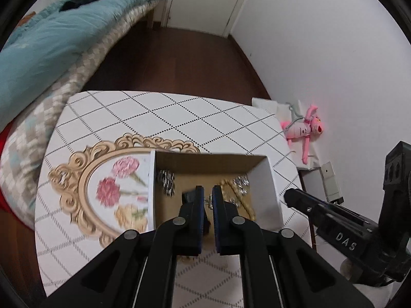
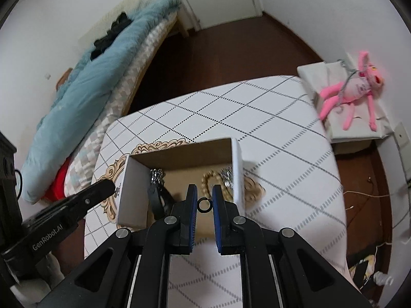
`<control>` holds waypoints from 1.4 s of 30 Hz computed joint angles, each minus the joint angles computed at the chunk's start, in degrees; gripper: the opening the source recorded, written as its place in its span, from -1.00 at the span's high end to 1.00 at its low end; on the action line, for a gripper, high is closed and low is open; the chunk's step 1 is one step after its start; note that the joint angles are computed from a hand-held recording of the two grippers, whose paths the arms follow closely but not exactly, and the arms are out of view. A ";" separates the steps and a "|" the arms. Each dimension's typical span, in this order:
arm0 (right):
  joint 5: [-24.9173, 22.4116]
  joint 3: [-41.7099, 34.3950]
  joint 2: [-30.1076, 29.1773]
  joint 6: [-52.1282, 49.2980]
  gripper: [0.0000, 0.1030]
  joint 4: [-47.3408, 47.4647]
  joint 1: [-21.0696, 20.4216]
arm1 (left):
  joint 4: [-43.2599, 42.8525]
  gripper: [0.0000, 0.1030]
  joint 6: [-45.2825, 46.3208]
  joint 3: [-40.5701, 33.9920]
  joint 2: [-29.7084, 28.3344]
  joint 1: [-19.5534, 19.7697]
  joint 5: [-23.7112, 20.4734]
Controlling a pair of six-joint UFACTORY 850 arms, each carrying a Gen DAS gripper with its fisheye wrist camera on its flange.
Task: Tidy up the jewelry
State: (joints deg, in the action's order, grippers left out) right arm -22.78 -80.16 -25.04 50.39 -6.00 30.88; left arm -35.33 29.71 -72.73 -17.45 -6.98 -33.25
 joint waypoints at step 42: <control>-21.26 -7.84 -3.49 14.65 -1.00 -22.46 5.49 | 45.51 -1.00 -38.96 2.95 3.10 -2.76 6.23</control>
